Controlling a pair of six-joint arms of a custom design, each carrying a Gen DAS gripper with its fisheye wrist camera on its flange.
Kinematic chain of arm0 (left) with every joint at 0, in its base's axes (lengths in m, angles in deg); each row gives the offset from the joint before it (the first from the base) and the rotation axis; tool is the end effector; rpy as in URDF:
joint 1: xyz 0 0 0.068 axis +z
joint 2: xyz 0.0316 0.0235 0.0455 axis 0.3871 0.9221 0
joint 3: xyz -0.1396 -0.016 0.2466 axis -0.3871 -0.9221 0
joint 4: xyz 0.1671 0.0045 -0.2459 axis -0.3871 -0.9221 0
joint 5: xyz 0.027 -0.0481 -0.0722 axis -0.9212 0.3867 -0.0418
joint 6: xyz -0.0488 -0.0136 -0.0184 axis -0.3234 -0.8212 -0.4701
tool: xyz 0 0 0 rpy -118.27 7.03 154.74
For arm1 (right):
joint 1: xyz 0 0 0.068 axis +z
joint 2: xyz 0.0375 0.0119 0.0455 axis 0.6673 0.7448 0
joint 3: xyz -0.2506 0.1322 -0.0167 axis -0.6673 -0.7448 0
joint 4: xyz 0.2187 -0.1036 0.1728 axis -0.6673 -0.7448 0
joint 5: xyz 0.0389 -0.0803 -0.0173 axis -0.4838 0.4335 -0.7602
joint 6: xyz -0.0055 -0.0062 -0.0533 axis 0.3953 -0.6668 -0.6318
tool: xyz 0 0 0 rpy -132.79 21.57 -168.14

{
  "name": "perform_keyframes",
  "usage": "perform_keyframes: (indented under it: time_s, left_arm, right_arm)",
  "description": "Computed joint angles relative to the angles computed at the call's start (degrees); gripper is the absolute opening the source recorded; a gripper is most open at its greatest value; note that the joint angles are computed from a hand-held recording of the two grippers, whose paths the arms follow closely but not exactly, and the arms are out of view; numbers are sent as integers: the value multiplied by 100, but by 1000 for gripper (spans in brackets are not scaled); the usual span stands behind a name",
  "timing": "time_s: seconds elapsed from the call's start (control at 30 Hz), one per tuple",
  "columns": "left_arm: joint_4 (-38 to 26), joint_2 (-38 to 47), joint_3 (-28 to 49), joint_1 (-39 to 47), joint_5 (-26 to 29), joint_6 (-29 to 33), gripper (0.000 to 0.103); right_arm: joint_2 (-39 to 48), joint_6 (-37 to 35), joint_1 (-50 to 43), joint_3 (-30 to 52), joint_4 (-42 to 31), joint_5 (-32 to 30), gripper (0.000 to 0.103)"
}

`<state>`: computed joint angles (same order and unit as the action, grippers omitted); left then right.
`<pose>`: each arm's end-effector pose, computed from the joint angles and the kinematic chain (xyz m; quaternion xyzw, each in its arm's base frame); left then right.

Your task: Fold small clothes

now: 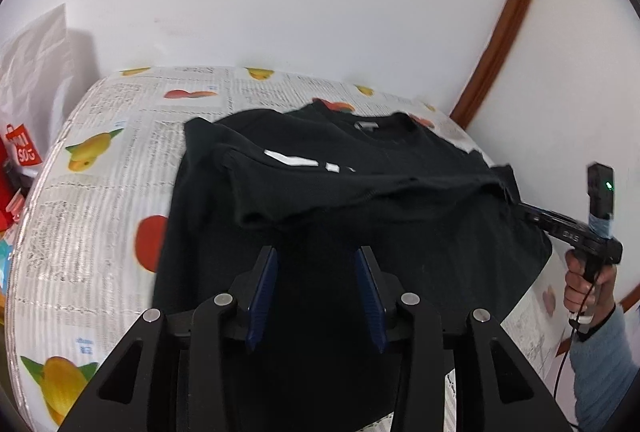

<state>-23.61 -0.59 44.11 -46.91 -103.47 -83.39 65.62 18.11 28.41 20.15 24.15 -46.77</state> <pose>0.0973 -0.1947 0.1989 -0.1394 0.9076 -0.0866 0.3863 0.2246 -0.0335 0.2212 -0.2211 0.9053 0.1654 0.3229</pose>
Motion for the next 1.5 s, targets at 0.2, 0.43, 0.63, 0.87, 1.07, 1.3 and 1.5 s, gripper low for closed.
perform_keyframes:
  time_s: [0.2,0.43,0.63,0.87,1.07,1.3,1.5]
  left_arm:
    - [1079,691,104,743,731,952,38]
    - [1334,882,302,1615,1042,1769,38]
    - [1334,739,296,2360,1184,2248,38]
    - [1160,397,65,2828,1315,2416,38]
    - [984,49,-106,2880,1239,2378,38]
    - [817,211,0,3256,1303,2752,38]
    - [1228,349,-163,3536,1609,2968,36]
  right_arm:
    - [687,475,549,-4,528,755,29]
    - [1190,988,860,351,986,960,29]
    - [1991,1377,1142,1089,1400,1178,25]
    - [2361,1083,1421,1544,1567,1403,25]
    - [2241,1113,1452,1763,1765,1847,31]
    - [1856,767,732,1615,1705,1391,59]
    - [2602,546,677,1810,1581,1472,61]
